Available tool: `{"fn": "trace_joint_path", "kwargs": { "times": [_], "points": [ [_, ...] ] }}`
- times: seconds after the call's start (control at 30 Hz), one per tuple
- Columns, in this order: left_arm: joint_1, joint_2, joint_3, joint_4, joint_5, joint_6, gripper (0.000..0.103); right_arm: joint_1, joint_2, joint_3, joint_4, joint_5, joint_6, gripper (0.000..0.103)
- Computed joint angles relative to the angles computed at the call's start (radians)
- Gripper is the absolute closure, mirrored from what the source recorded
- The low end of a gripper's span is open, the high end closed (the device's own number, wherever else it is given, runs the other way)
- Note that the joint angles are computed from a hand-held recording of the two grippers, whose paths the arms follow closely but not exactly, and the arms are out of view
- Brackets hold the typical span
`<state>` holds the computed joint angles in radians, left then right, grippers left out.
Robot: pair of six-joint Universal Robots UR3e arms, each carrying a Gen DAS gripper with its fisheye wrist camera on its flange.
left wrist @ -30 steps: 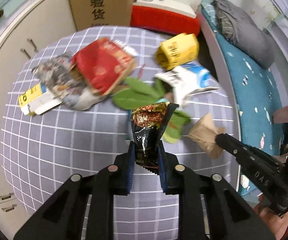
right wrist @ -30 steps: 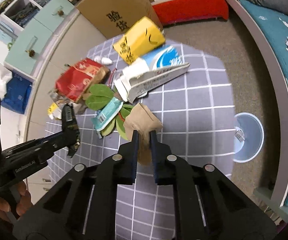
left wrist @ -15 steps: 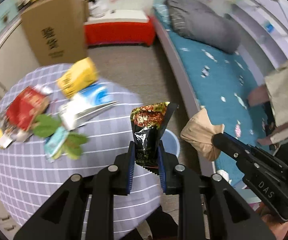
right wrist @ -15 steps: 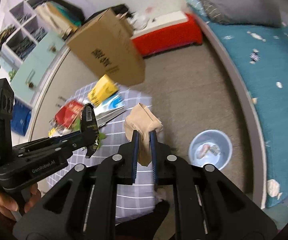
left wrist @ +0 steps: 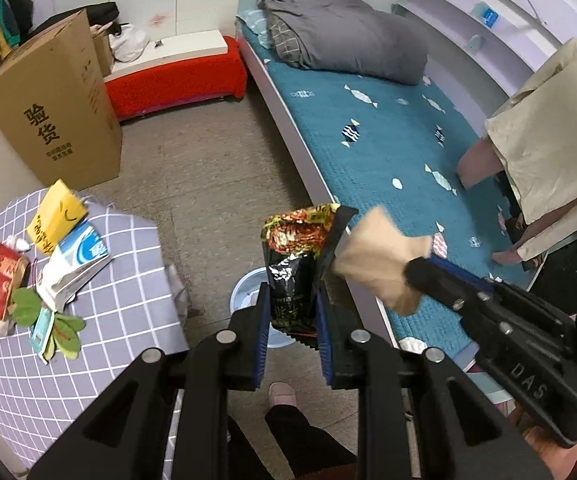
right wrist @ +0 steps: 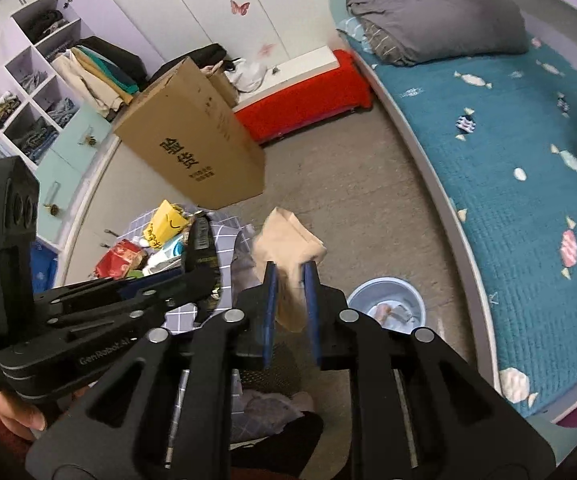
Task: Collect trash
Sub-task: 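Carry both bags to the bucket and open the right gripper over it, then open the left gripper to drop the black snack bag into the bucket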
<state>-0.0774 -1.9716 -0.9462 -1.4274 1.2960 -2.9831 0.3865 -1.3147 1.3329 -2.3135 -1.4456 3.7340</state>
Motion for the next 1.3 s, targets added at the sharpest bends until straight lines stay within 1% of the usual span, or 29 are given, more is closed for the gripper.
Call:
{"fn": "trace_joint_path", "kwargs": {
  "times": [0.03, 0.07, 0.2, 0.4, 0.5, 1.03, 1.13, 1.17, 1.2, 1.27, 1.3],
  "points": [
    [-0.011, -0.016, 0.026, -0.009, 0.007, -0.006, 0.082, -0.008, -0.009, 0.012, -0.004, 0.001, -0.001, 0.058],
    [-0.021, -0.031, 0.049, -0.019, 0.012, -0.01, 0.082, -0.014, -0.021, 0.03, -0.014, -0.004, -0.003, 0.04],
    [-0.046, -0.075, 0.128, -0.055, 0.027, -0.022, 0.082, -0.034, -0.046, 0.061, -0.037, -0.007, -0.016, 0.04],
    [-0.074, -0.136, 0.234, -0.097, 0.041, -0.027, 0.082, -0.031, -0.06, 0.044, -0.015, -0.066, -0.029, 0.04],
    [-0.086, -0.161, 0.28, -0.118, 0.043, -0.028, 0.082, -0.042, -0.079, 0.069, -0.018, -0.07, -0.031, 0.04],
    [-0.128, -0.266, 0.461, -0.19, 0.041, -0.027, 0.081, -0.069, -0.16, 0.135, -0.015, -0.124, -0.009, 0.039],
    [-0.137, -0.283, 0.486, -0.18, 0.047, -0.047, 0.078, -0.075, -0.174, 0.142, -0.011, -0.135, -0.006, 0.038],
    [-0.139, -0.284, 0.488, -0.175, 0.049, -0.055, 0.072, -0.076, -0.179, 0.148, -0.012, -0.137, -0.005, 0.037],
    [-0.142, -0.295, 0.508, -0.181, 0.051, -0.061, 0.063, -0.079, -0.184, 0.156, -0.013, -0.137, -0.005, 0.037],
    [-0.144, -0.308, 0.535, -0.197, 0.052, -0.058, 0.055, -0.084, -0.186, 0.158, -0.012, -0.132, -0.002, 0.037],
    [-0.145, -0.308, 0.536, -0.196, 0.054, -0.06, 0.054, -0.085, -0.186, 0.157, -0.01, -0.132, 0.0, 0.037]
  ]
}}
